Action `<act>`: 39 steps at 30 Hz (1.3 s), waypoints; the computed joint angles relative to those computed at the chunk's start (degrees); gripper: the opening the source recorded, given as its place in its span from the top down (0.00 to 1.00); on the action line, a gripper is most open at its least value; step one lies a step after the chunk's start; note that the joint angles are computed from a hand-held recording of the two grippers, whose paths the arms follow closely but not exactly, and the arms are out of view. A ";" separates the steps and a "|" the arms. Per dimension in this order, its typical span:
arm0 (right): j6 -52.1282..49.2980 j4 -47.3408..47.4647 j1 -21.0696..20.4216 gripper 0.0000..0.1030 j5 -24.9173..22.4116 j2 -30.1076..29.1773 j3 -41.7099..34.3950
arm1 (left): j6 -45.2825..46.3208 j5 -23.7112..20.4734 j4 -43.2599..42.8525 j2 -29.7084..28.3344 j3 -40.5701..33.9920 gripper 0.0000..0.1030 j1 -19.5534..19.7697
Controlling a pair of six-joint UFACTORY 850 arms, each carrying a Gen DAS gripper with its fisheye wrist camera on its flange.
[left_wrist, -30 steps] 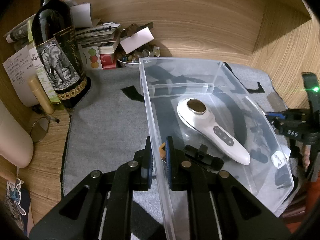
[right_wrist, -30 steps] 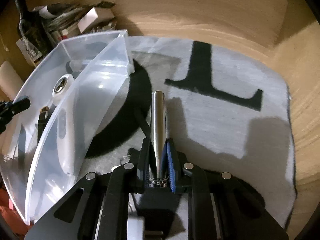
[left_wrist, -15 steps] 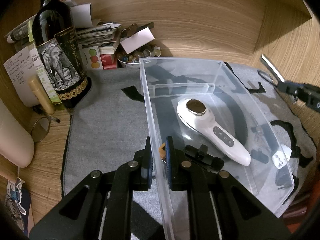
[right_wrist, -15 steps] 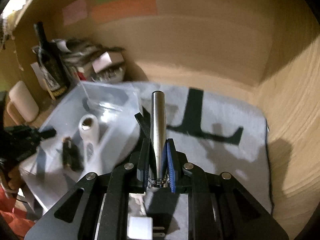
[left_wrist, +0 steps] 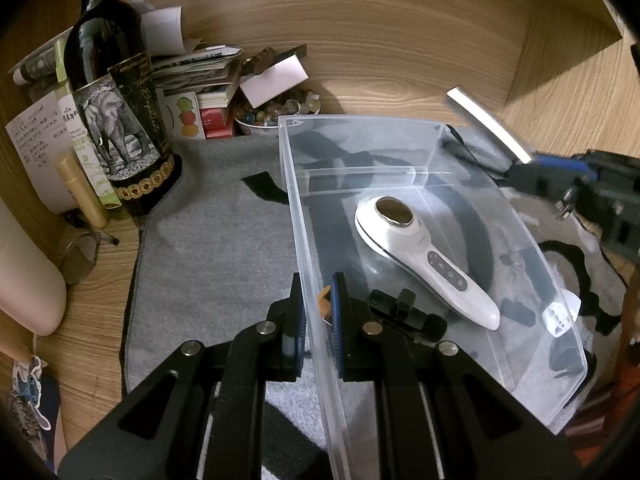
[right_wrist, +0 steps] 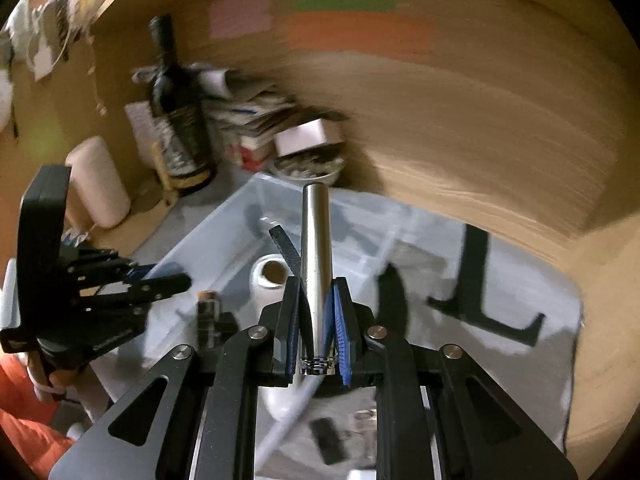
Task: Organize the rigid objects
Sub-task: 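Carry the silver cylinder into the box and release it with the right gripper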
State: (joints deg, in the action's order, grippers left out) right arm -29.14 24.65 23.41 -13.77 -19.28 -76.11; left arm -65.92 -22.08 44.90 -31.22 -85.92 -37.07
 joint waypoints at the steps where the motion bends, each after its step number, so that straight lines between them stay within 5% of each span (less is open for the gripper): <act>1: -0.20 -0.31 0.45 0.86 -0.57 -0.55 -0.48 | -0.04 0.10 0.07 0.04 0.07 0.89 0.01; 17: 5.47 -11.38 3.20 0.86 -13.73 -9.54 -9.87 | 0.25 2.14 0.21 0.75 1.30 0.89 0.45; 22: 5.43 -11.41 3.38 0.83 -12.76 -8.96 -9.22 | 0.08 2.38 0.29 0.94 1.56 0.89 0.47; 26: 6.32 -11.88 3.24 0.65 -10.84 -7.61 -7.65 | 0.13 2.34 0.25 0.95 1.56 0.89 0.47; 32: 7.59 -11.71 2.13 0.54 -7.50 -4.13 -4.73 | 0.07 2.10 0.35 0.90 1.46 0.89 0.40; 39: 16.83 -18.70 -0.12 0.50 -3.03 0.70 -0.63 | -0.46 1.70 0.95 0.83 1.37 0.89 0.23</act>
State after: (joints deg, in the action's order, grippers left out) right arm -12.31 5.95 23.29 -16.80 -18.59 -76.74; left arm -66.38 -20.38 45.85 -30.39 -84.55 -36.84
